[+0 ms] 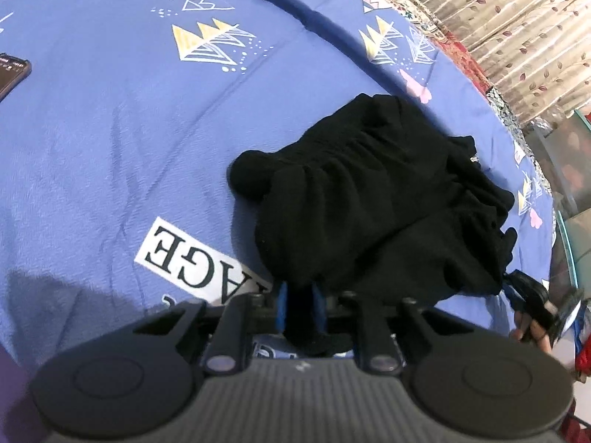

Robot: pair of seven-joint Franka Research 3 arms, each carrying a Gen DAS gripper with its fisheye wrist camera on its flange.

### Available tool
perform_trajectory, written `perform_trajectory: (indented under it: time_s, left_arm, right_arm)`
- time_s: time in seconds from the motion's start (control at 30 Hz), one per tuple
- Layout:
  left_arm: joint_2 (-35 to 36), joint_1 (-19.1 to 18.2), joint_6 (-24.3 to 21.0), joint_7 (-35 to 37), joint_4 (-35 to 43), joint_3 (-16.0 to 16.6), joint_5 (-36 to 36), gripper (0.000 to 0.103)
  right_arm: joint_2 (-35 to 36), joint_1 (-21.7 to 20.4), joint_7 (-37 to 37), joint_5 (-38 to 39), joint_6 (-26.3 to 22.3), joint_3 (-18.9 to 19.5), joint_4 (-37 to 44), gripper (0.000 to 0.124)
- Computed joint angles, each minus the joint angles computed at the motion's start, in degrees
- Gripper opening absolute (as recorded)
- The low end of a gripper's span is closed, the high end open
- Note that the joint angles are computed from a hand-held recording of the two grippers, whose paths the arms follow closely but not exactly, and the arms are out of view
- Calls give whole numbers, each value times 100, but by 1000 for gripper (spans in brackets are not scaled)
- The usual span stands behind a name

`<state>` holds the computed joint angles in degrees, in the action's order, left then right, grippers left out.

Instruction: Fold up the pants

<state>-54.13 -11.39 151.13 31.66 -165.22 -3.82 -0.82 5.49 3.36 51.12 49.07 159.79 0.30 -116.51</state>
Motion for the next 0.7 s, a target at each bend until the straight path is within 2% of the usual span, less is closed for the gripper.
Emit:
perform_trajectory:
  time_s: [0.07, 0.2, 0.3, 0.33, 0.37, 0.43, 0.47, 0.57, 0.63, 0.7]
  left_arm:
    - [-23, 70, -85, -99, 53, -122, 56, 8]
    - [-414, 228, -120, -298, -21, -253, 247, 8]
    - [-622, 81, 9, -299, -118, -61, 178, 8]
    - [-671, 15, 46, -280, -147, -24, 148, 8]
    - [-682, 3, 25, -326, -136, -94, 147, 8]
    - [-693, 0, -98, -387, -103, -218, 200, 8]
    - [-666, -11, -165, -450, -78, -258, 197, 8]
    - [-566, -252, -375, -410, -63, -100, 67, 9]
    - [-584, -331, -524, -399, -69, -111, 16, 10]
    - [-684, -361, -643, -449, -103, -184, -3, 10]
  right_arm:
    - [-122, -14, -174, 213, 150, 23, 20, 13]
    - [-638, -90, -1337, 1232, 532, -124, 97, 12]
    - [-1008, -61, -2604, 1956, 987, -377, 200, 11]
    - [-1066, -35, -2977, 2242, 1131, -478, 261, 7]
    - [-1123, -39, -3189, 2356, 1339, -554, 359, 2]
    - [-1138, -84, -3513, 2412, 1629, -704, 576, 2]
    - [-1116, -189, -3318, 2027, 1579, -767, 608, 2]
    - [-970, -618, -1649, 243, 1731, -668, 500, 7]
    - [-1037, -578, -1567, 282, 1268, -877, 413, 8]
    - [-1228, -550, -1651, 377, 1140, -924, 40, 10]
